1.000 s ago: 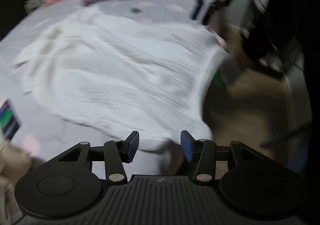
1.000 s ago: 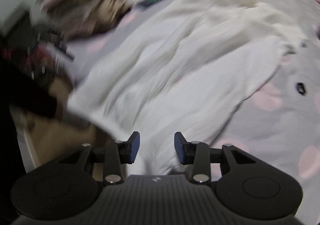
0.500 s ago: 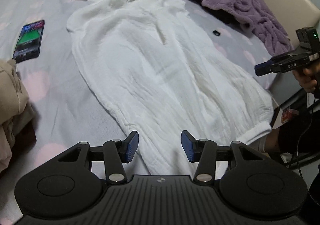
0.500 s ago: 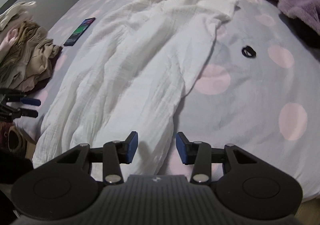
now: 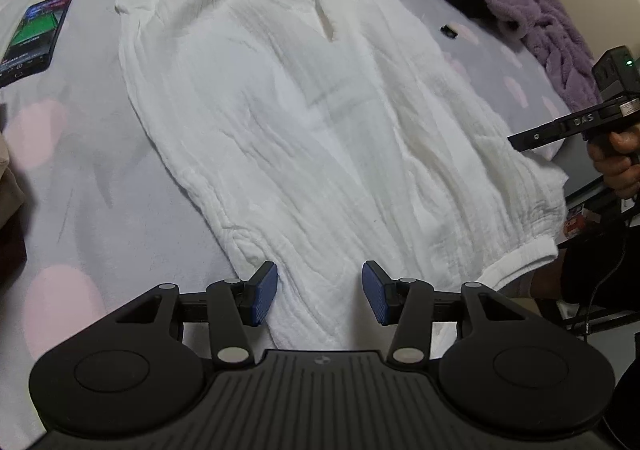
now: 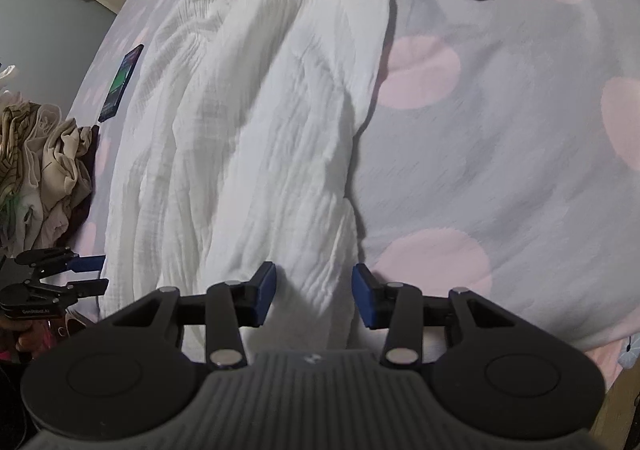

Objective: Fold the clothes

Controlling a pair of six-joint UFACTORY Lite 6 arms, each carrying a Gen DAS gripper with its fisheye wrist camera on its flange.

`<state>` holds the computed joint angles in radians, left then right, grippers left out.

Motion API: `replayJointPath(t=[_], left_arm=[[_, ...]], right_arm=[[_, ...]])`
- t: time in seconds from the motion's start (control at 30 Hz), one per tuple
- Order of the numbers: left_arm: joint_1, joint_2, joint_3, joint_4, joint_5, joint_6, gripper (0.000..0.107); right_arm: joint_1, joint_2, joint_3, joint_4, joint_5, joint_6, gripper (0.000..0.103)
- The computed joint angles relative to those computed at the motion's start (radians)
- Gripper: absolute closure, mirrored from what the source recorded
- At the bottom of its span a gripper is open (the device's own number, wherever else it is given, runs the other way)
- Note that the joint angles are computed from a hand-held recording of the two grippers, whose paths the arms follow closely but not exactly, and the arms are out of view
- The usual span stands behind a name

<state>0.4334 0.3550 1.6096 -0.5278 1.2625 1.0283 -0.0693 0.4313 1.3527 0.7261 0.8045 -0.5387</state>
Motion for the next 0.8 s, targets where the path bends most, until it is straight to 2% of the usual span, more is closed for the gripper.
replayJointPath(t=[0.03,0.07,0.1,0.13,0.17,0.33,0.43,0.53,0.6,0.67,0.73,0.8], left_arm=[[-0.003,0.008,0.006,0.008,0.001,-0.013,0.064],[0.002,0.015,0.014,0.003,0.006,-0.021,0.071],[0.006,0.022,0.023,-0.004,0.012,-0.028,0.078],[0.011,0.029,0.032,-0.011,0.017,-0.036,0.094],[0.016,0.035,0.041,-0.018,0.023,-0.044,0.103],[0.054,0.060,0.158,-0.078,0.059,-0.100,0.104],[0.068,0.041,0.207,-0.038,0.028,-0.056,0.104],[0.084,0.018,0.208,0.010,-0.007,-0.023,0.104],[0.100,0.023,0.192,0.040,-0.024,-0.034,0.104],[0.085,0.005,0.121,0.097,-0.092,-0.037,0.102],[0.060,-0.007,0.062,0.160,-0.135,-0.048,0.099],[0.051,-0.014,0.052,0.175,-0.132,-0.035,0.099]], right_arm=[[0.000,0.002,0.001,0.005,0.006,-0.002,0.060],[-0.004,0.005,0.006,0.011,0.017,-0.012,0.074],[-0.005,0.006,0.011,0.012,0.026,-0.021,0.082],[-0.001,0.001,0.019,-0.001,0.029,-0.024,0.088],[0.002,-0.005,0.028,-0.011,0.032,-0.028,0.094],[-0.063,-0.053,0.113,0.016,0.073,-0.034,0.097],[-0.123,-0.080,0.187,0.029,0.121,-0.040,0.097],[-0.162,-0.084,0.230,-0.032,0.159,-0.009,0.097],[-0.162,-0.076,0.232,-0.116,0.148,0.038,0.097],[-0.134,-0.058,0.202,-0.243,0.105,0.099,0.095],[-0.080,-0.029,0.177,-0.421,0.080,0.172,0.088],[-0.050,-0.028,0.150,-0.510,0.071,0.189,0.084]])
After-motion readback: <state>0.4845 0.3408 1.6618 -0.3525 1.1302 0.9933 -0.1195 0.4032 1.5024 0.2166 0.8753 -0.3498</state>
